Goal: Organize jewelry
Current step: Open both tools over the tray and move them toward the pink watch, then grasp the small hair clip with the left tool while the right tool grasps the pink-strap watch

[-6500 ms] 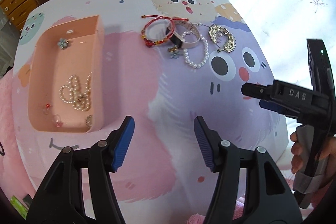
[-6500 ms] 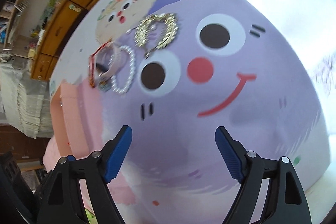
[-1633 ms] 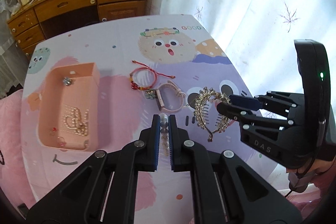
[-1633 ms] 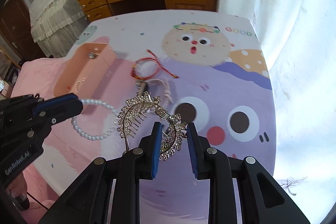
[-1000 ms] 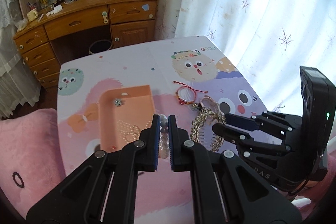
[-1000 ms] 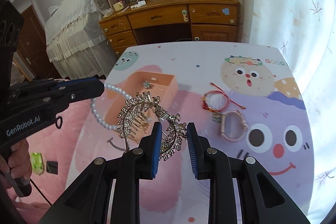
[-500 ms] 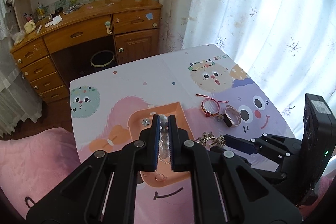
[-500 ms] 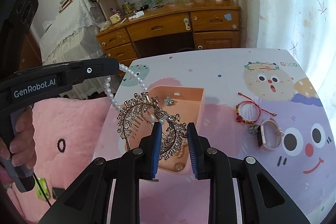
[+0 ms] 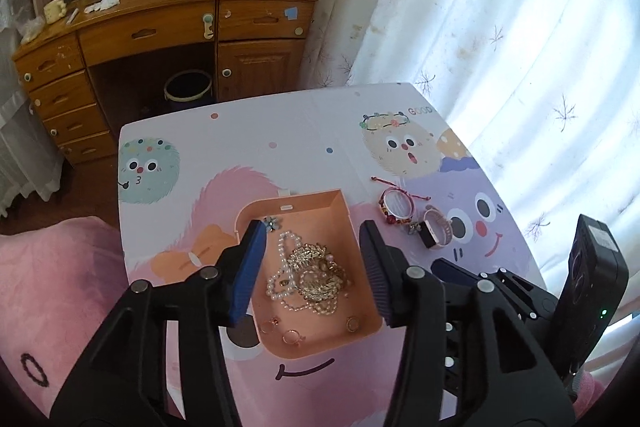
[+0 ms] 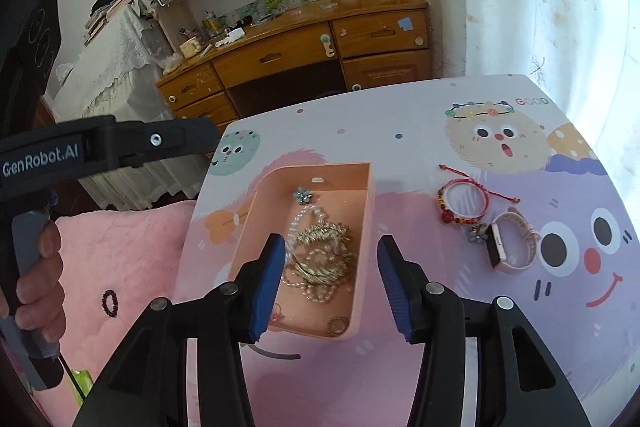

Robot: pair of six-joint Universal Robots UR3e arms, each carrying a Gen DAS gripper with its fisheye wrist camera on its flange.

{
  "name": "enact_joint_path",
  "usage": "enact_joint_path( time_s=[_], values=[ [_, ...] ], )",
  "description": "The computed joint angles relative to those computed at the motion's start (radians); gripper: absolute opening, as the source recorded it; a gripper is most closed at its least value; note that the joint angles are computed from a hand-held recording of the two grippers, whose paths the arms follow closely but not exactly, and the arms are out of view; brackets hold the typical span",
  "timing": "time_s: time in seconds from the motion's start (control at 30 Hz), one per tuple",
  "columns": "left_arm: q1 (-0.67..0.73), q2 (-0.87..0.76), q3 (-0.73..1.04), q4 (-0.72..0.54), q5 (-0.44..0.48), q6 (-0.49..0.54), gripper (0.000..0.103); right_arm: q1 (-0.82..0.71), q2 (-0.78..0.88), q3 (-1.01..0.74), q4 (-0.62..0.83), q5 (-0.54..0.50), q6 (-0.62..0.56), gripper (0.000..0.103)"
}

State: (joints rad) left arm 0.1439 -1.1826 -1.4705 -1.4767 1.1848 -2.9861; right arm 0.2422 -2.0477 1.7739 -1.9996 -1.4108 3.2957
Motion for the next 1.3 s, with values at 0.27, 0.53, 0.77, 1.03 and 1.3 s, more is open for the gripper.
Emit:
enact_joint_path(
  time_s=[0.27,0.53,0.77,1.03,1.3],
  values=[
    [-0.056,-0.030,0.005,-0.019,0.054,-0.074,0.048,-0.258,-0.205,0.098,0.207,0.117,-0.140,0.062],
    [-0.229,-0.105,-0.013,0.033,0.117,-0.226,0.050,-0.687,-0.415,0.103,0.640,0.255,-0.574,0.079],
    [-0.409,-0.260,0.066,0.115,0.186,-0.392,0.055,-0.900,-0.416,0.081,0.772,0.256,-0.884,0.087],
    [-0.522,-0.466,0.209,0.184,0.194,-0.516,0.055,-1.022,-0.391,0.162,0.660,0.331,-1.170,0.087],
    [-0.597,-0.692,0.385,0.185,0.215,-0.584,0.055,-1.041,-0.353,0.329,0.449,0.449,-1.342,0.077]
  ],
)
